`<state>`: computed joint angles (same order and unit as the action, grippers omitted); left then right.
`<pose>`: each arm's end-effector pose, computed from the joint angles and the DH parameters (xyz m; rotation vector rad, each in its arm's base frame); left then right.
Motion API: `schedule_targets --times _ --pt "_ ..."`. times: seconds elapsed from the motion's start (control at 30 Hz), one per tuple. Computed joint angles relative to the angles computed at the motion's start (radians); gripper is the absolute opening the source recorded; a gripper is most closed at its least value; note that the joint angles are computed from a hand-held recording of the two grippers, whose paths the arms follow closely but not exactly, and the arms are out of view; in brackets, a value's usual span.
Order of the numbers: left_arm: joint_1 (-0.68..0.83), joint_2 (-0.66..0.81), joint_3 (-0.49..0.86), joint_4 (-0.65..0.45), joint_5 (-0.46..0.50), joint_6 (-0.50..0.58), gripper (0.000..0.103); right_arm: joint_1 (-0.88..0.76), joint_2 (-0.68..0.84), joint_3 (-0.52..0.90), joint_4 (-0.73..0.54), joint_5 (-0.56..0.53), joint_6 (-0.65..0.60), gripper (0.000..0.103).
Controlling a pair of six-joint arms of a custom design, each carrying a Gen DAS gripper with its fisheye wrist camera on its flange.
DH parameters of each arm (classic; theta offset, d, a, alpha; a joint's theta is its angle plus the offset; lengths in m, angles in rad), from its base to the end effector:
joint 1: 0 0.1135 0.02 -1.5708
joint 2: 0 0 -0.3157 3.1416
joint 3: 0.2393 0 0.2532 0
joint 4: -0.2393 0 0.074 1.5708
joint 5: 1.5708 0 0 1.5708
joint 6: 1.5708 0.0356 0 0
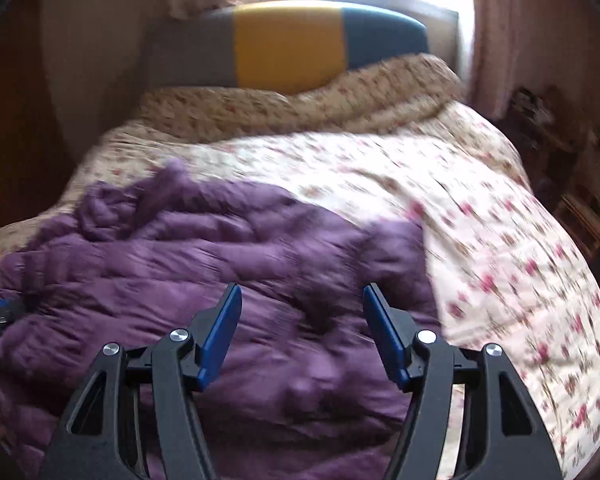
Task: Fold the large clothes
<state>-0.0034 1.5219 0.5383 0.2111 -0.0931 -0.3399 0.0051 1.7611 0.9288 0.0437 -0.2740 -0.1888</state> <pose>0.2692 0.0024 0.1809 -0.4371 2.2987 -0.0612 0.3659 0.0115 0.2052 -0.3574 2.3065 0.2318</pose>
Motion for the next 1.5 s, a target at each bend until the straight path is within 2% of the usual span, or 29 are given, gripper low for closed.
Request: schedule_targets --times 0.07,0.2,0.27,0.4,0.57,1.17,1.3,1.4,1.5 --pt "0.002 0.002 0.007 -0.001 -0.001 0.003 0.073 0.046 0.004 -0.001 0.014 0.01 -0.017 0.069" --pt "0.017 0.038 0.028 -0.001 -0.005 0.026 0.073 0.129 0.073 0.023 0.016 0.056 -0.038 0.071" --pt "0.029 0.083 0.038 0.007 -0.004 0.044 0.073 0.158 0.107 0.009 0.058 0.098 -0.041 0.075" --pt "0.031 0.145 0.007 0.093 -0.007 0.051 0.073 0.15 0.162 0.001 0.103 0.093 -0.042 0.079" --pt "0.039 0.169 -0.009 0.138 0.008 0.048 0.074 0.177 0.203 -0.004 0.146 0.141 -0.049 0.079" --pt "0.036 0.207 0.006 0.158 -0.001 0.047 0.076 0.165 0.237 0.015 0.153 0.116 -0.04 0.08" --pt "0.026 0.171 0.016 0.107 -0.014 0.047 0.08 0.164 0.236 0.02 0.142 0.115 -0.038 0.081" --pt "-0.004 0.08 -0.017 0.066 -0.038 0.018 0.088 0.162 0.234 0.037 0.114 0.113 -0.037 0.083" --pt "-0.034 -0.014 -0.061 0.04 -0.059 0.002 0.088 0.158 0.227 0.069 0.055 0.114 -0.045 0.086"
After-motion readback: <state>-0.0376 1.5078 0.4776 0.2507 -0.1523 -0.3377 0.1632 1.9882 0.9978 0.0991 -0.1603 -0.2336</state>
